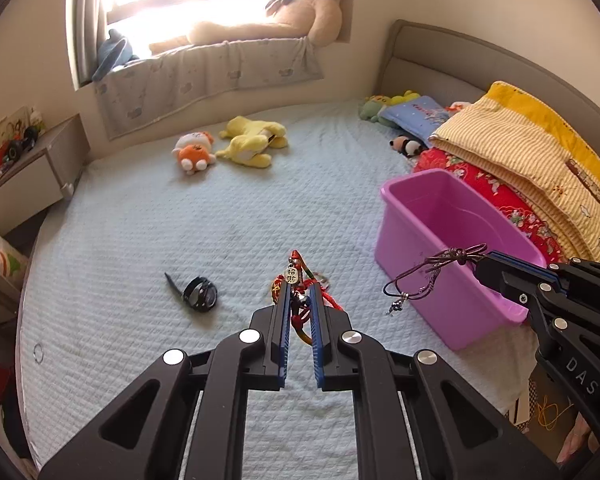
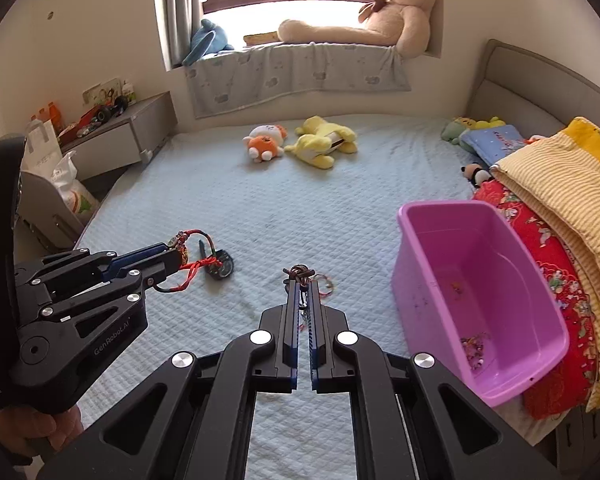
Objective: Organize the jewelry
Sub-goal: 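Carry the heart-charm bracelet and brown keychain with both tools over the tub, then lower both held items into the pink tub and open both tools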
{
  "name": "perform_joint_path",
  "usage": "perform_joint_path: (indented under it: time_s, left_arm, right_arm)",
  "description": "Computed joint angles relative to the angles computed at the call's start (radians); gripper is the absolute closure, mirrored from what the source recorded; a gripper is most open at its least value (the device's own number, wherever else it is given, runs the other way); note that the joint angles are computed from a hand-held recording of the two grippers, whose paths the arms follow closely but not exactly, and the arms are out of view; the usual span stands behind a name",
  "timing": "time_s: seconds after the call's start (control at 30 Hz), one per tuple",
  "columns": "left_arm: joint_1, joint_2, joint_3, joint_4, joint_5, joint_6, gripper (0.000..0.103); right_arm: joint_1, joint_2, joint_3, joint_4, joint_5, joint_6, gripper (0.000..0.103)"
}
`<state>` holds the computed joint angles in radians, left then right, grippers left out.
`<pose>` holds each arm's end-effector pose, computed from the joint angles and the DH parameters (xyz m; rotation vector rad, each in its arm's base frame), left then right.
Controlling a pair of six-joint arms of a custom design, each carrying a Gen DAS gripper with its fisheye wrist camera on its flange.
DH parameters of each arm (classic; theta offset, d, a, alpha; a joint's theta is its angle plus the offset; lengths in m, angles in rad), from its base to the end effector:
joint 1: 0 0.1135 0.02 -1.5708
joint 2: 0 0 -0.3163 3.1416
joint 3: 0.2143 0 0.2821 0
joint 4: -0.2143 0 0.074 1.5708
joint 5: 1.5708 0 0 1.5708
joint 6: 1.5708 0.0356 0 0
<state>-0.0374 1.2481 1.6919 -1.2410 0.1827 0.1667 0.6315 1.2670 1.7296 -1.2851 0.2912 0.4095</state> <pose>0.2186 -0.0147 0.5080 0.3273 2.3335 -0.1533 0.1827 0.1209 0.5128 -0.1259 2.3513 0.1600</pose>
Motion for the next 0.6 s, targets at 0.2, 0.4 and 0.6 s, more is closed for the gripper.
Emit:
perform_joint_path:
  time_s: [0.2, 0.4, 0.6]
  left_arm:
    - [-0.308, 0.119, 0.195, -0.015, -0.144, -0.182, 0.093]
    - [-0.578, 0.308, 0.413, -0.049, -0.354, -0.414, 0.093]
    - [-0.749, 0.567, 0.717, -0.176, -0.521, -0.591, 0.093]
  right_arm:
    - [-0.33, -0.04, 0.1, -0.046, -0.165, -0.211, 0.099]
    - [-0.861, 0.017, 0.18, -0.091, -0.578, -0.586, 0.099]
    - [-1.216, 0.194, 0.277, -0.184, -0.886, -0.916, 0.099]
